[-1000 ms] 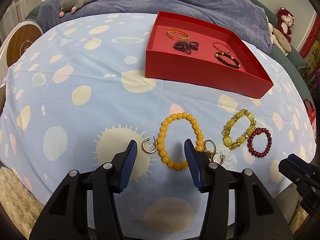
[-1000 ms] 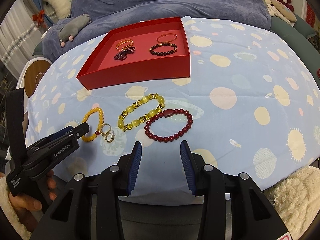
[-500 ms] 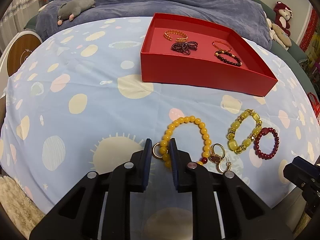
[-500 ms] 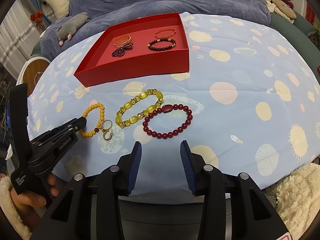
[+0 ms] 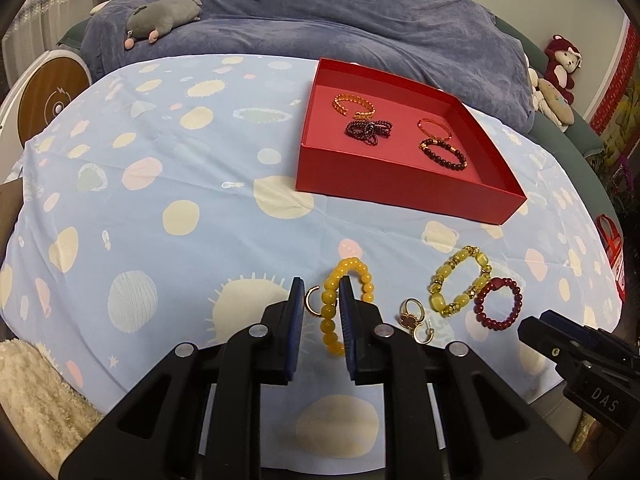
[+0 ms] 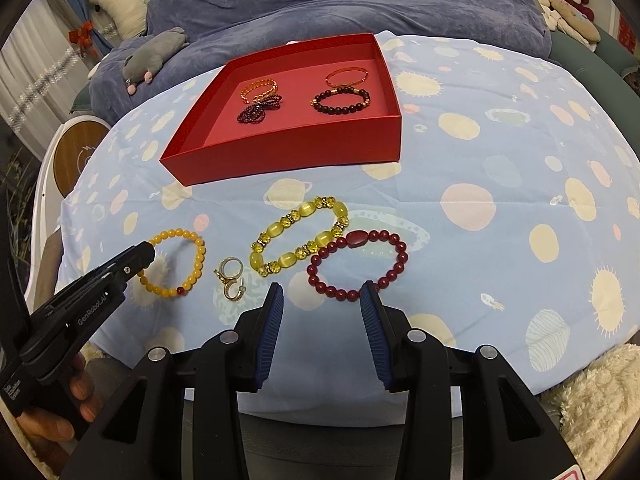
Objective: Organize jewelry
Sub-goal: 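Grasp amber bracelet with left gripper while right gripper grasps yellow crystal bracelet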
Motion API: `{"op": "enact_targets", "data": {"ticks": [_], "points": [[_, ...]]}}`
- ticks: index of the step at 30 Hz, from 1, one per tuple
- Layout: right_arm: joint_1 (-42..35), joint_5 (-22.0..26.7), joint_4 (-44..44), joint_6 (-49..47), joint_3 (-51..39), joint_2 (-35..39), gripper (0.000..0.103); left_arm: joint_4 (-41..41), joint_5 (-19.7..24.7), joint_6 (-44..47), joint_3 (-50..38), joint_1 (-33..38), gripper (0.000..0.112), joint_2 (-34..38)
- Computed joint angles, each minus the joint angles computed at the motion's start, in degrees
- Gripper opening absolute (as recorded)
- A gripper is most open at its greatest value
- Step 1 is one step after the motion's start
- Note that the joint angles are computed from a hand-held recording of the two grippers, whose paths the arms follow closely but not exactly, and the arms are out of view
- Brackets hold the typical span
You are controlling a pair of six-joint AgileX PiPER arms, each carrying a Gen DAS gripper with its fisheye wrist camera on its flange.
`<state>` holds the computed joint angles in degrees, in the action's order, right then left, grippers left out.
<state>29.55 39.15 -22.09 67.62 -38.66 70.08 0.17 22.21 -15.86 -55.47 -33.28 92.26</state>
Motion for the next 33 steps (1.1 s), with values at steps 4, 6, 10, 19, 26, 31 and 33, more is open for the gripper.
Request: {"op": "enact_targets", "data": {"ticks": [4,6,10,19,26,31,33], "points": [[-0.81,-2.36,0.93,-1.82,-1.73,3.07,0.039,0.12,0.00,-0.22,0.55,0.32,0.017,0.02],[-0.92,-3.27,1.05,-2.52,-2.68,4.58,0.039,-0.22,0.07,0.07,0.59,0.56,0.017,0.13],[-1.05,-5.01,1.57,-4.62,-4.77,7.65,0.040,-0.53,0.18,0.28,0.81,0.82,0.017,0.39],[-2.77,-7.60,4.07,-9.28,-7.84,13.50,0.038,-0.08,0.34,0.31,0.53,0.33,0.017,1.53],[-3.61,-8.72,5.71,-12.41,-9.49,17.39,0.035,-1.66,0.13,1.65,0.34,0.65,0.017,2.58],[-3.45,-9.54,5.33,-12.39,-9.67,19.36,0.027,-2.81,0.26,2.63,0.26,0.88,0.017,3.12],[-2.82,-9.28,3.49,-10.97,-9.86,19.73,0.027,-2.89,0.31,2.63,0.27,0.89,0.018,3.22]]}}
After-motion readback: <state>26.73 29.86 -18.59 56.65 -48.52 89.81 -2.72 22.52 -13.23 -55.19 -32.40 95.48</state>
